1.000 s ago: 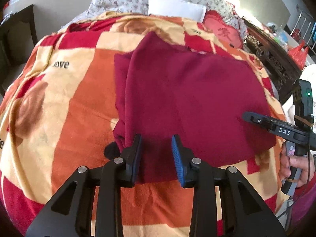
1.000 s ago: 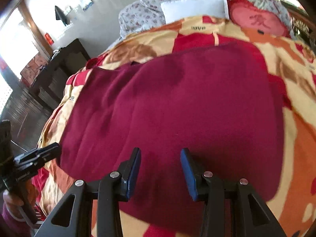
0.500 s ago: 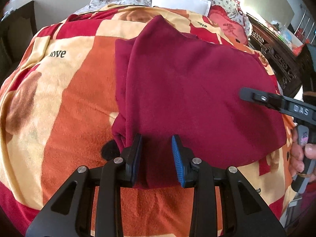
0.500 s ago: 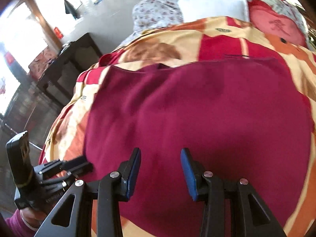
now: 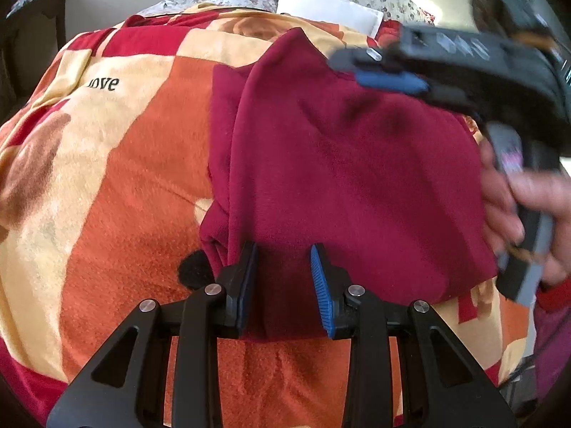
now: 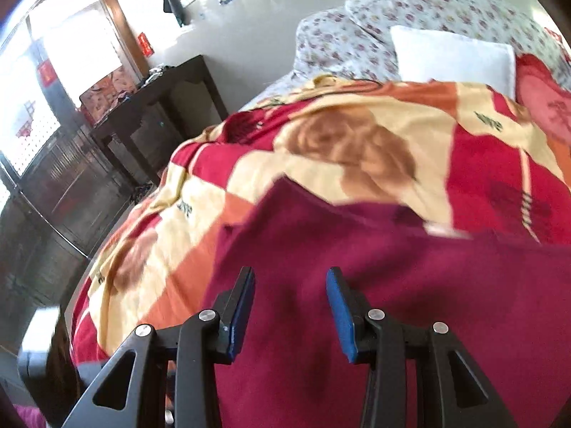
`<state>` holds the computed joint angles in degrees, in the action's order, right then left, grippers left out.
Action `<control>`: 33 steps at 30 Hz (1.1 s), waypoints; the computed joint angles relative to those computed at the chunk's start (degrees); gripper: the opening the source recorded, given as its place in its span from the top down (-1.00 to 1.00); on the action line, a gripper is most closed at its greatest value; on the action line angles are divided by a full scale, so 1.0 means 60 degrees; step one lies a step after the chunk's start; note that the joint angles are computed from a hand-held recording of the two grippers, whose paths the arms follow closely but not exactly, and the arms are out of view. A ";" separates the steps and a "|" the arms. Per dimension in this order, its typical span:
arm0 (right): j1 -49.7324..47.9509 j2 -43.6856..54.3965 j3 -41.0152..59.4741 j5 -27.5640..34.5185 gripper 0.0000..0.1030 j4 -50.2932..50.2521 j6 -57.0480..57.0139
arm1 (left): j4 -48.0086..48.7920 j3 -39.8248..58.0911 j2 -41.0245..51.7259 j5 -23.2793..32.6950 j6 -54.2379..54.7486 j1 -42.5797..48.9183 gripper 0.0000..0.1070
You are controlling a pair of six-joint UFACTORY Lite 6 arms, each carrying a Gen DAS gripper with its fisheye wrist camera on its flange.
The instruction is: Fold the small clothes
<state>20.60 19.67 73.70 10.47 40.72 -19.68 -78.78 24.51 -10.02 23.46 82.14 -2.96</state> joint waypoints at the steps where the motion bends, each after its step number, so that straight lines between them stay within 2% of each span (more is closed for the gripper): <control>1: 0.0005 0.0316 0.0376 -0.0025 0.24 -0.0011 0.0058 | -0.0115 -0.0010 0.0046 0.0094 0.0158 0.0094 0.43; 7: -0.0047 0.2630 0.3242 0.0696 0.31 -0.1833 0.2110 | -0.0463 -0.0069 0.0220 0.0571 0.0656 0.0543 0.43; 11: -0.0059 0.4178 0.5153 0.1581 0.30 -0.3024 0.3338 | -0.0706 -0.0081 0.0289 0.0684 0.0966 0.0635 0.43; 16: -0.0040 0.4756 0.6056 0.2344 0.30 -0.3483 0.3753 | -0.0445 0.0018 0.0372 0.0848 0.0724 0.0804 0.43; 18: -0.0021 0.4822 0.6427 0.2973 0.28 -0.3730 0.3927 | -0.0346 0.0050 0.0383 0.0892 0.0628 0.0858 0.43; 20: 0.0037 0.4723 0.6557 0.3536 0.10 -0.3785 0.3981 | -0.0186 0.0023 0.0281 0.0914 0.0457 0.0891 0.43; 22: 0.0141 0.4525 0.6380 0.3659 -0.18 -0.3834 0.4072 | 0.0047 -0.0027 0.0098 0.0907 0.0186 0.0883 0.43; 26: 0.0465 0.4484 0.6482 0.3862 -0.20 -0.4271 0.4633 | 0.0698 -0.0129 -0.0263 0.1189 -0.0408 0.1149 0.43; 29: 0.0681 0.5035 0.7346 0.4351 -0.22 -0.4622 0.5054 | 0.1055 -0.0218 -0.0471 0.1603 -0.0565 0.1597 0.43; 33: 0.1063 0.6189 0.9166 0.5300 -0.39 -0.5704 0.5965 | 0.1531 -0.0423 -0.0937 0.1920 -0.0730 0.2120 0.43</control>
<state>26.97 56.81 128.69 42.27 6.50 16.11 -69.60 21.97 -15.64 34.98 77.76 9.76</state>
